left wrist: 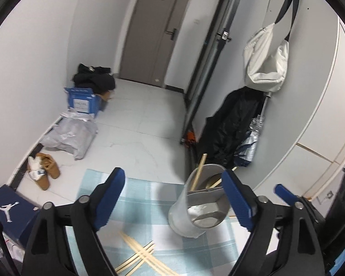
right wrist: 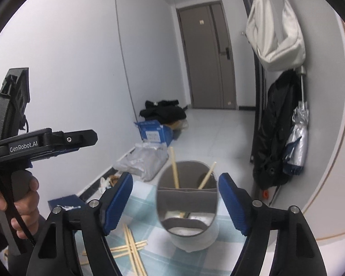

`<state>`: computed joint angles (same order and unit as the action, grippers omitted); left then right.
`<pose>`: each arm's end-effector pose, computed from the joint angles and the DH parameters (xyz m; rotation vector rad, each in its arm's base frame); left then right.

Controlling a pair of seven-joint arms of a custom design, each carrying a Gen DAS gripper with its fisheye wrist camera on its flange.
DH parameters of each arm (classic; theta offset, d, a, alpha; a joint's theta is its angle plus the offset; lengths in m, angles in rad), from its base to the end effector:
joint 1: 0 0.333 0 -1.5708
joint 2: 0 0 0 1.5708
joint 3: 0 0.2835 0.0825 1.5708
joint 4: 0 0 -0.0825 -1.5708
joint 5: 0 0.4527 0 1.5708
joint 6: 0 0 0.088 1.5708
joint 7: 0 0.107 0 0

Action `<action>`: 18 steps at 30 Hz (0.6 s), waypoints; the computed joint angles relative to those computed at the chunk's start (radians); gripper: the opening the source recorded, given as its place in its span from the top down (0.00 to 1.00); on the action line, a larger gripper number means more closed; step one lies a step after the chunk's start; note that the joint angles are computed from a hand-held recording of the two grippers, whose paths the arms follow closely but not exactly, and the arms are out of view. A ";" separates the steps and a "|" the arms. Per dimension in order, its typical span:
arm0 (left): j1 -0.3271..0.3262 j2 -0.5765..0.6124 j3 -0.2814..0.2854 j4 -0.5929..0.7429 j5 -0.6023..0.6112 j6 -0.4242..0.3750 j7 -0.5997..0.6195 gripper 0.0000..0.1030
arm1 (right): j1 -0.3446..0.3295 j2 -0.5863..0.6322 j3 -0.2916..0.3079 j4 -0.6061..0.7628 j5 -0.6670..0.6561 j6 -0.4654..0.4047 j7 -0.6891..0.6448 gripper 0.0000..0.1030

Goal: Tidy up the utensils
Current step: 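Withdraw both grippers from the holder toward the chopstick pile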

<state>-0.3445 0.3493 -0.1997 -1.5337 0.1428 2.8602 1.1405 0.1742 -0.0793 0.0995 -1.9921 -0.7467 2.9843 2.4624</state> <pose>0.6638 -0.3848 0.5282 -1.6108 1.9337 -1.2706 0.6066 0.2214 0.5558 -1.5507 1.4591 -0.8203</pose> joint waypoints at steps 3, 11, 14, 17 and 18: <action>-0.045 -0.031 0.061 -0.044 0.101 0.023 -0.101 0.15 | -0.016 -0.030 0.029 -0.021 -0.128 -0.009 0.133 0.18; -0.068 -0.135 0.121 -0.204 0.335 0.104 -0.344 0.03 | -0.025 -0.064 0.069 -0.065 -0.257 -0.012 0.271 0.11; -0.069 -0.158 0.138 -0.240 0.447 0.121 -0.446 0.01 | -0.029 -0.067 0.082 -0.075 -0.325 -0.013 0.335 0.09; -0.055 -0.170 0.134 -0.265 0.530 0.114 -0.521 0.01 | -0.022 -0.067 0.087 -0.085 -0.388 -0.022 0.404 0.07; -0.046 -0.175 0.128 -0.277 0.544 0.114 -0.535 0.01 | -0.017 -0.064 0.083 -0.088 -0.392 -0.017 0.411 0.07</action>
